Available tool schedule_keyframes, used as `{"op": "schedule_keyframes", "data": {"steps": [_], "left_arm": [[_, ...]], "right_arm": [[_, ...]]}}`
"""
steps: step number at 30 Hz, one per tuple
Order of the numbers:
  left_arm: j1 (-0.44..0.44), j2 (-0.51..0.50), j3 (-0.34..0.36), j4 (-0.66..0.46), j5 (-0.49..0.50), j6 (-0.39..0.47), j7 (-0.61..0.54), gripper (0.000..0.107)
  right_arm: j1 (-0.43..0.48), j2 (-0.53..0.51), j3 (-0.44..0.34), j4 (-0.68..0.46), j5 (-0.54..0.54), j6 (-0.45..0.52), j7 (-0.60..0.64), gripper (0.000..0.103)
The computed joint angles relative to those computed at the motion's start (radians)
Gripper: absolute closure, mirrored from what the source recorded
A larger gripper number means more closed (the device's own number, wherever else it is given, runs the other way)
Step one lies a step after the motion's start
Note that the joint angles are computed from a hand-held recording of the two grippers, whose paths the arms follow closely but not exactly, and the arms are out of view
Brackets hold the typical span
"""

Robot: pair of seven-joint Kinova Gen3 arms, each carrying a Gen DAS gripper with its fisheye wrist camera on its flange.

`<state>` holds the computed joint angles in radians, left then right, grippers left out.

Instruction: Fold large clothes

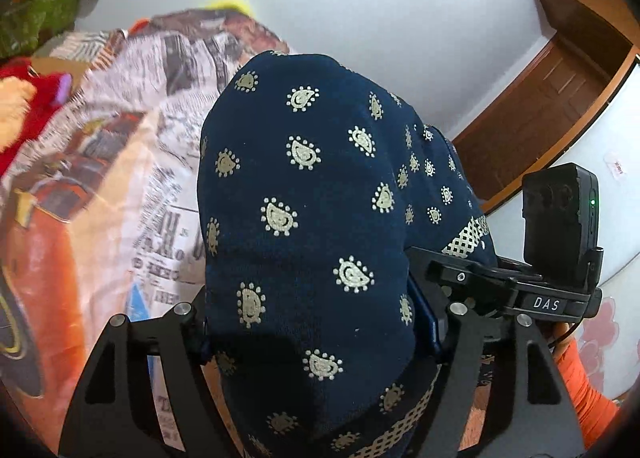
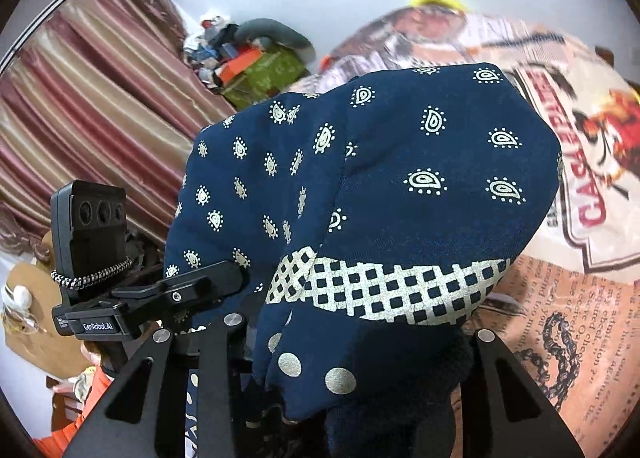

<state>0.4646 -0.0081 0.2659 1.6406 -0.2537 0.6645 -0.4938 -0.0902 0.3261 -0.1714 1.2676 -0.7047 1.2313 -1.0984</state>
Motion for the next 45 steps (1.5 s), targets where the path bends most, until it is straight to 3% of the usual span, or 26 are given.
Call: {"op": "schedule_keyframes", "data": {"steps": [8, 16, 26, 33, 35, 39, 42, 45], "left_arm": [[-0.034, -0.122, 0.043, 0.048, -0.031, 0.078, 0.054, 0.034], [-0.106, -0.253, 0.079, 0.159, 0.077, 0.131, 0.013, 0.034], [-0.143, -0.287, 0.018, 0.376, 0.294, 0.007, -0.110, 0.034], [-0.107, -0.216, -0.100, 0.510, 0.496, -0.131, -0.301, 0.034], [-0.111, -0.218, -0.094, 0.546, 0.516, -0.177, -0.333, 0.032], [-0.141, -0.227, -0.042, 0.552, 0.483, -0.183, -0.304, 0.030], [-0.163, -0.238, -0.012, 0.553, 0.450, -0.168, -0.261, 0.029], [-0.198, -0.260, 0.039, 0.535, 0.380, -0.115, -0.183, 0.029]], "right_arm": [[-0.058, -0.082, -0.012, 0.035, -0.014, -0.018, -0.030, 0.066], [-0.145, -0.116, -0.026, 0.117, -0.020, -0.069, -0.070, 0.066], [-0.248, -0.054, -0.042, 0.190, 0.058, -0.118, -0.168, 0.066], [-0.293, 0.040, -0.050, 0.161, 0.158, -0.129, -0.240, 0.066], [-0.293, 0.064, -0.054, 0.155, 0.173, -0.126, -0.246, 0.066], [-0.279, 0.100, -0.067, 0.137, 0.177, -0.112, -0.227, 0.066], [-0.308, 0.094, -0.063, 0.129, 0.231, -0.107, -0.236, 0.061], [-0.351, 0.065, -0.050, 0.132, 0.311, -0.108, -0.263, 0.038]]}}
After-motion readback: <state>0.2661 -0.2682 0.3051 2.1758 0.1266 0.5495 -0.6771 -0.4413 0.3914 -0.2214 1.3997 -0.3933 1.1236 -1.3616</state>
